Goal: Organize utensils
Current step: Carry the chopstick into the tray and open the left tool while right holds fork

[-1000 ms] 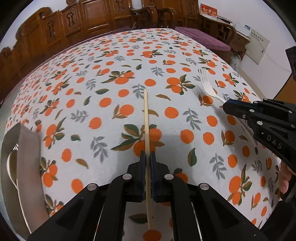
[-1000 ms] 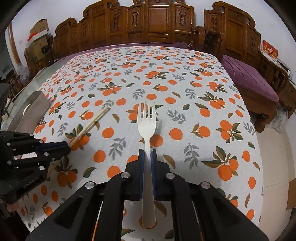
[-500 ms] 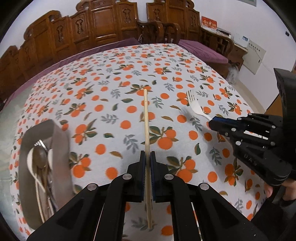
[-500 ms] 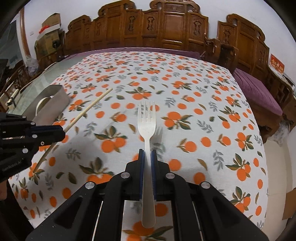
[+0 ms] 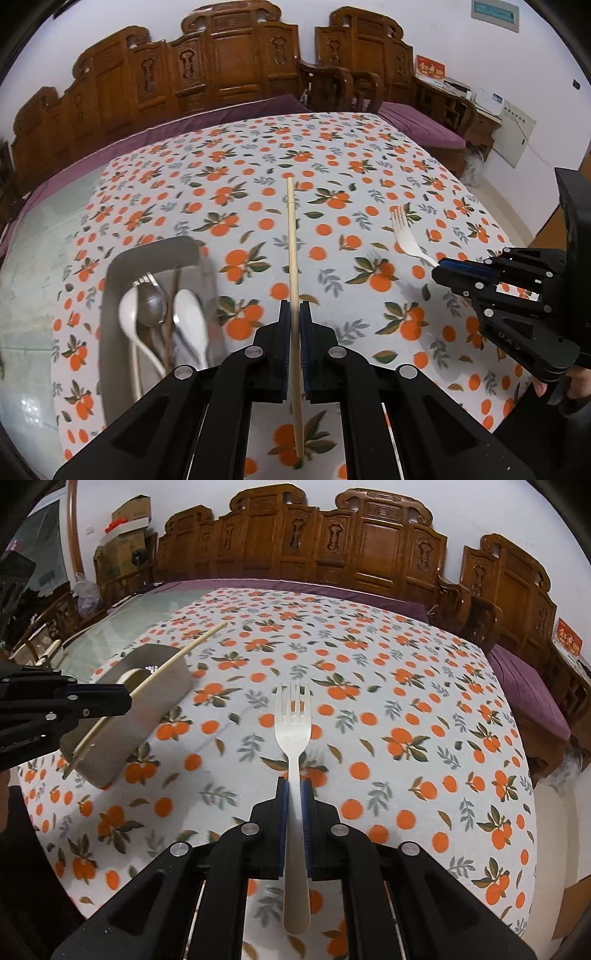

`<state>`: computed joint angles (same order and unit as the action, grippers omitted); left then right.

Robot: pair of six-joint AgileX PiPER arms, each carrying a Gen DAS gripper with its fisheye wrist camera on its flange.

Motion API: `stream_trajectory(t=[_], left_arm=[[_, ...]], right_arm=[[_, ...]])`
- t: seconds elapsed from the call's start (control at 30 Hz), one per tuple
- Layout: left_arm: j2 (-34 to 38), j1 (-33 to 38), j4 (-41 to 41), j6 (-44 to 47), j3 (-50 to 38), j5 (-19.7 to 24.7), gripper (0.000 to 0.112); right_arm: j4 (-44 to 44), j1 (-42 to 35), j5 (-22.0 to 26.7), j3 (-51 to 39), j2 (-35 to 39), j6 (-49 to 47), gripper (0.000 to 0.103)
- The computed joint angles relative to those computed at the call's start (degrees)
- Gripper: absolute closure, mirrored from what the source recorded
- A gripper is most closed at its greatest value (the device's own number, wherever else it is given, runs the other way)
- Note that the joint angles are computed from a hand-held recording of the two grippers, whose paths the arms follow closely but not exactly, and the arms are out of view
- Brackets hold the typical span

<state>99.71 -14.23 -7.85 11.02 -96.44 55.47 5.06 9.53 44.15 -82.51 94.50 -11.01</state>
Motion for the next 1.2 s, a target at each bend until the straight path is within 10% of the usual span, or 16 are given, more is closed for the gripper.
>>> stream_trajectory(t=[1.2], left_arm=[[9.32, 16.47, -5.73, 13.99, -1.86, 2.19, 0.108]], right_arm=[[-7.79, 15.98, 5.12, -12.10, 5.98, 12.66, 0.094]])
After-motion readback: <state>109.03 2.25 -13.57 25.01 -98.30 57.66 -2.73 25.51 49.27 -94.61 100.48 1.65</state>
